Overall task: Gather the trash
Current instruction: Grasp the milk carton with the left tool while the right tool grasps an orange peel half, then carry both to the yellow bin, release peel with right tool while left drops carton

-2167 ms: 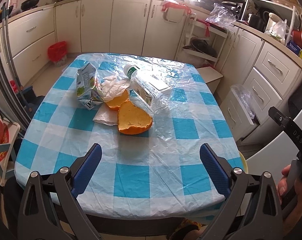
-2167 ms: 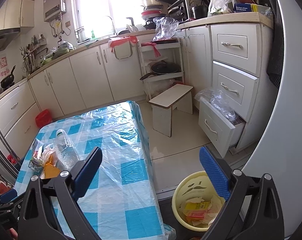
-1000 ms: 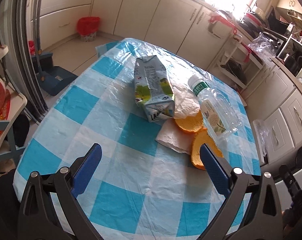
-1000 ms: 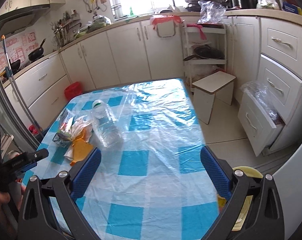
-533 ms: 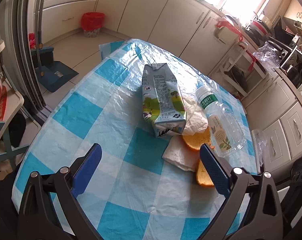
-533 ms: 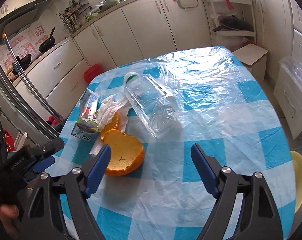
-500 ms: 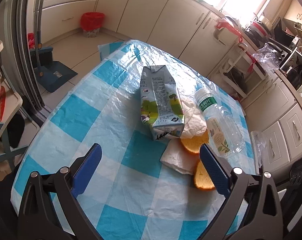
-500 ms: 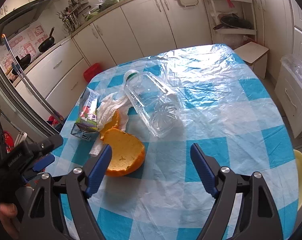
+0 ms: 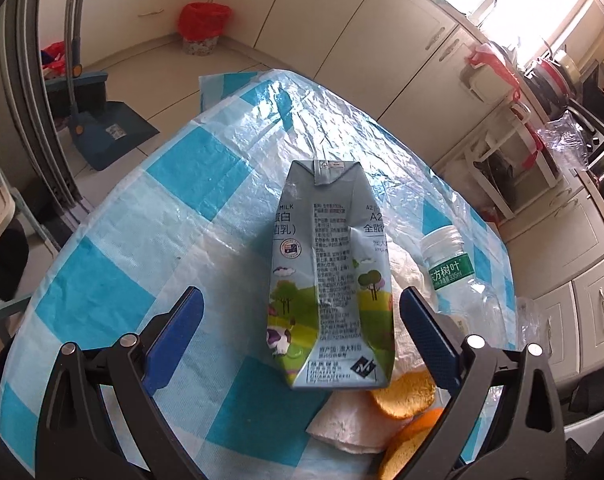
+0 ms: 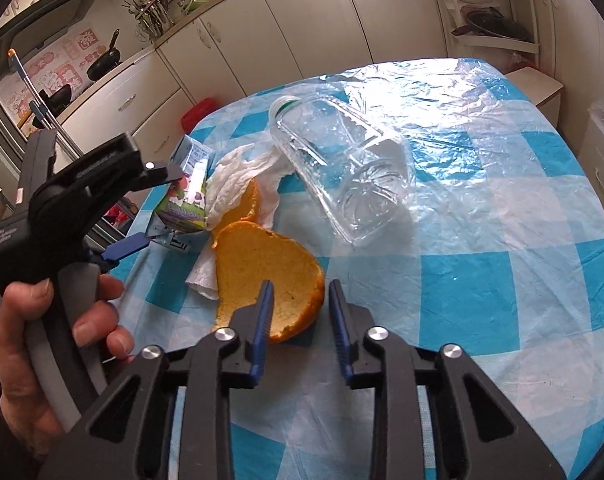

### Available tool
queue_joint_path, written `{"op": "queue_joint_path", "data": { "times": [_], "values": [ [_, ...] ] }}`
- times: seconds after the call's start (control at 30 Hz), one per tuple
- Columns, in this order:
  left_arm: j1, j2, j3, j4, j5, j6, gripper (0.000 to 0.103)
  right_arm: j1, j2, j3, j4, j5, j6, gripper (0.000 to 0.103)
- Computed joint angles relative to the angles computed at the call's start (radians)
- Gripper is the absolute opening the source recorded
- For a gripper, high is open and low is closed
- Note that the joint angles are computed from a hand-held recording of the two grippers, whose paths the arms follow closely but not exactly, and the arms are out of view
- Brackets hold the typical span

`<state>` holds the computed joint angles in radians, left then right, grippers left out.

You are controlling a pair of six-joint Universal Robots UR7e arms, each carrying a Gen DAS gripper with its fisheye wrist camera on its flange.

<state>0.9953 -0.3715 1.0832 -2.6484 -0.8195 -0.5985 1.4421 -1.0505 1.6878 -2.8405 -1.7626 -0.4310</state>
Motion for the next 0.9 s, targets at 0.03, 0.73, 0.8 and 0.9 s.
{"op": "queue_joint_path", "data": {
  "times": [0.03, 0.73, 0.8, 0.9],
  "values": [
    [0.002, 0.013, -0.025, 0.019, 0.003, 0.007, 0.094, 0.000, -0.003, 0.003, -0.002, 0.004, -0.006, 0.019],
    [-0.015, -0.122, 0.179, -0.113, -0.020, 0.063, 0.058, -0.022, -0.071, 0.021, 0.026, -0.009, -0.045, 0.009],
    [-0.028, -0.153, 0.235, -0.140, -0.014, 0.070, 0.058, -0.026, -0.077, 0.026, 0.035, -0.011, -0.037, 0.010],
    [-0.056, -0.186, 0.306, -0.177, 0.000, 0.090, 0.058, -0.032, -0.090, 0.041, 0.024, -0.007, -0.037, 0.010]
  ]
}}
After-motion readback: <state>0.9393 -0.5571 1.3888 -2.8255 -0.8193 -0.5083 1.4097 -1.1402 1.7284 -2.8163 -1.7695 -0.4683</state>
